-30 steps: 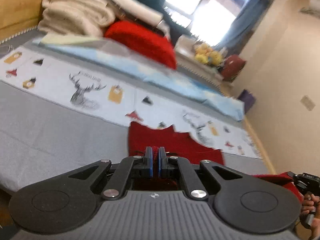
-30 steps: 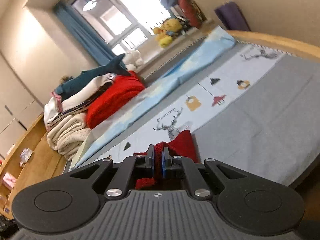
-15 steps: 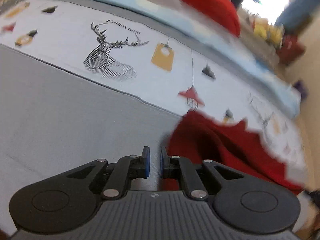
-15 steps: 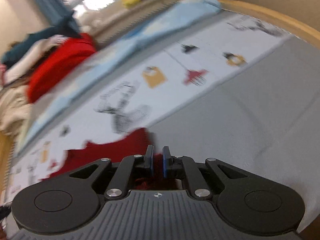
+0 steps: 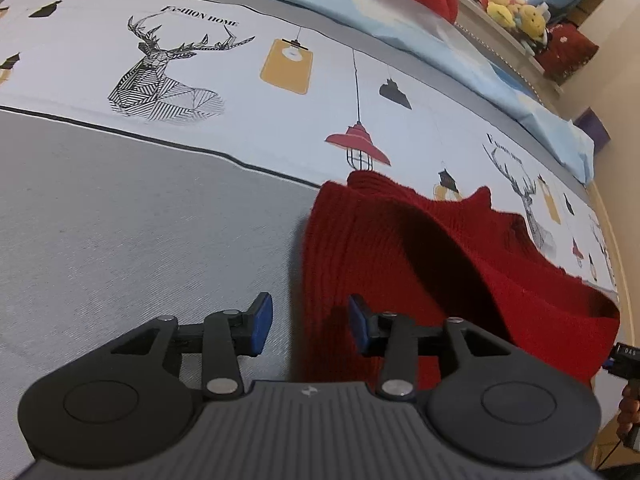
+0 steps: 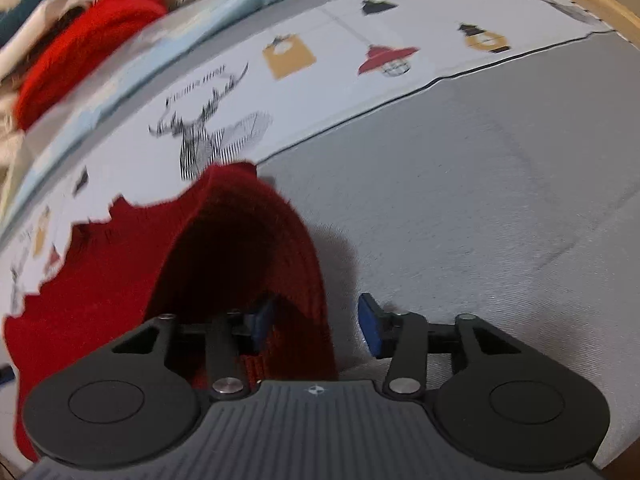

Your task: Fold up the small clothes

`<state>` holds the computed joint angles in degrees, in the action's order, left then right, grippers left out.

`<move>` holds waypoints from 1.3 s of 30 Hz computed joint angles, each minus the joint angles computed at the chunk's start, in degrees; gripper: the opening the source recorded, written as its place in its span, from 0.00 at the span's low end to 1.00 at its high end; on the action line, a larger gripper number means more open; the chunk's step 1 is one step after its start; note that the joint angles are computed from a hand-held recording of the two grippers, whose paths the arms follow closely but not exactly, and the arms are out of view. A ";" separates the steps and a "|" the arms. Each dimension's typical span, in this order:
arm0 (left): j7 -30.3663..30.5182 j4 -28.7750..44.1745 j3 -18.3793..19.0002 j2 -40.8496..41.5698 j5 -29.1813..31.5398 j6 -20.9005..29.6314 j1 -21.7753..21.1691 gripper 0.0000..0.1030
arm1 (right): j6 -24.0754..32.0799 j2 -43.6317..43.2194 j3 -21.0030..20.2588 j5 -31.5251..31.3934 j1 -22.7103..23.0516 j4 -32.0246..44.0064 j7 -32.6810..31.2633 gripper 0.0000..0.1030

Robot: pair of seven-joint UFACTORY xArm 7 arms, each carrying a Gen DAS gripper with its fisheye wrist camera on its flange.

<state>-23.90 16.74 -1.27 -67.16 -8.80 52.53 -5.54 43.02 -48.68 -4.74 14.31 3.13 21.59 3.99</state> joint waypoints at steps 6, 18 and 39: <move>-3.78 0.56 -0.64 4.45 -1.69 -4.80 0.07 0.50 | -5.95 2.61 0.53 2.08 1.20 0.27 3.38 0.46; -1.11 0.74 -0.69 7.16 0.11 -9.58 -1.13 0.11 | -13.26 4.63 1.48 1.02 2.00 0.05 6.38 0.11; -0.22 1.48 -3.42 -3.81 3.04 6.13 -8.15 0.60 | 2.34 -4.01 3.43 -6.55 3.16 -0.24 10.06 0.48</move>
<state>-24.12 18.22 -4.69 -70.97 -5.76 58.66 -13.69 45.37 -52.69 -1.31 7.76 6.29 21.35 14.05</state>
